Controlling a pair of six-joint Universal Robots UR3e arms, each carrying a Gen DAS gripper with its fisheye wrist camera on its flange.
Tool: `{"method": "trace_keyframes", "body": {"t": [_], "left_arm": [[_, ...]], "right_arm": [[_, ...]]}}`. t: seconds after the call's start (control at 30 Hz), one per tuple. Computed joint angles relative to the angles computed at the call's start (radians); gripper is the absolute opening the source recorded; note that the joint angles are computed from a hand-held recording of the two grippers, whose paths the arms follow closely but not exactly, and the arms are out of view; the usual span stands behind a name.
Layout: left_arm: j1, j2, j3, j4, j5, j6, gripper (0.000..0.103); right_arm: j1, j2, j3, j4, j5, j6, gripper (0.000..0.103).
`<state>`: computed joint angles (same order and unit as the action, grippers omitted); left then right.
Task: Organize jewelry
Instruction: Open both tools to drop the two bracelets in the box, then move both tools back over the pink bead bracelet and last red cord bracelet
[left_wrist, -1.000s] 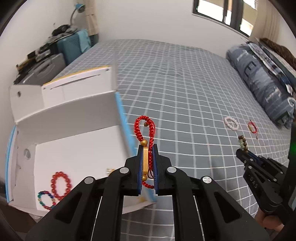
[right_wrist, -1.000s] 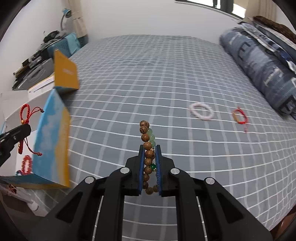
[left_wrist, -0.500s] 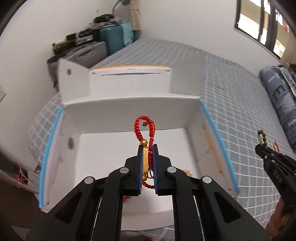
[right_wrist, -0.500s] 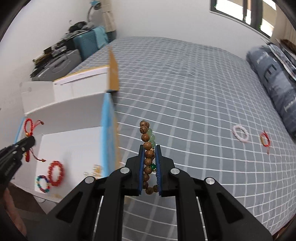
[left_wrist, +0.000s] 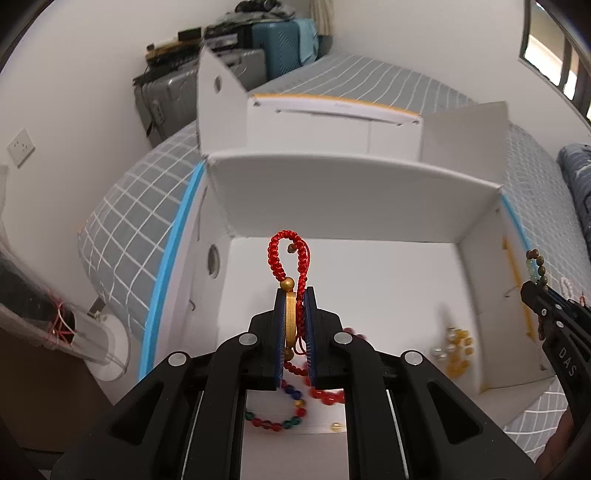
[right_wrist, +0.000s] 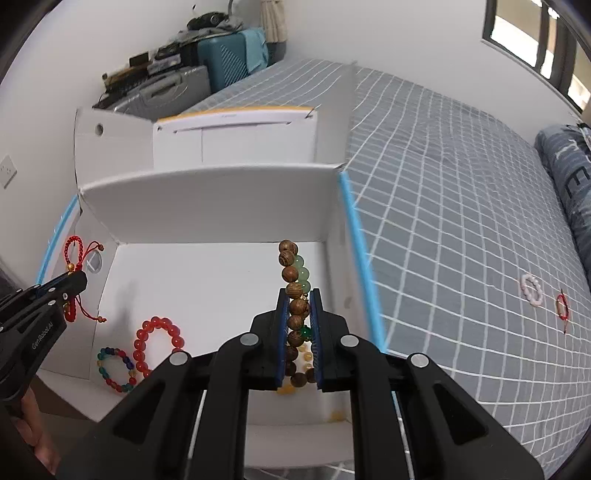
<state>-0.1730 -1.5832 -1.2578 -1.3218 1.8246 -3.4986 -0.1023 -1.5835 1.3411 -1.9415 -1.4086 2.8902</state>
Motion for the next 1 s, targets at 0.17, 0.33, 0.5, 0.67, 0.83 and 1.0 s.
{"method": "trace_keyframes", "body": {"t": [0.17,0.33,0.5,0.67,0.83,1.0], "left_arm": [[0.048,-0.008,-0.032,0.008,-0.038,0.025,0.009],[0.063,-0.032,-0.037,-0.004,-0.08,0.049,0.009],[0.066,-0.03,-0.037,-0.009,-0.074,0.032,0.013],[0.065,-0.033,-0.021,-0.03,-0.08,0.023,0.025],[0.056,-0.008,-0.021,-0.007,-0.076,0.009,0.066],[0.033,-0.003,0.006,-0.018,-0.04,0.005,0.084]], "right_arm": [[0.062,0.058,0.001,-0.027,-0.037,0.037,0.01],[0.083,0.096,-0.009,-0.021,-0.057,0.046,0.01],[0.077,0.106,-0.005,-0.015,-0.053,0.047,0.012],[0.072,0.092,0.003,-0.01,-0.043,0.039,0.024],[0.065,0.067,-0.003,-0.006,-0.029,0.036,0.049],[0.053,0.038,-0.009,-0.001,-0.025,0.029,0.072]]}}
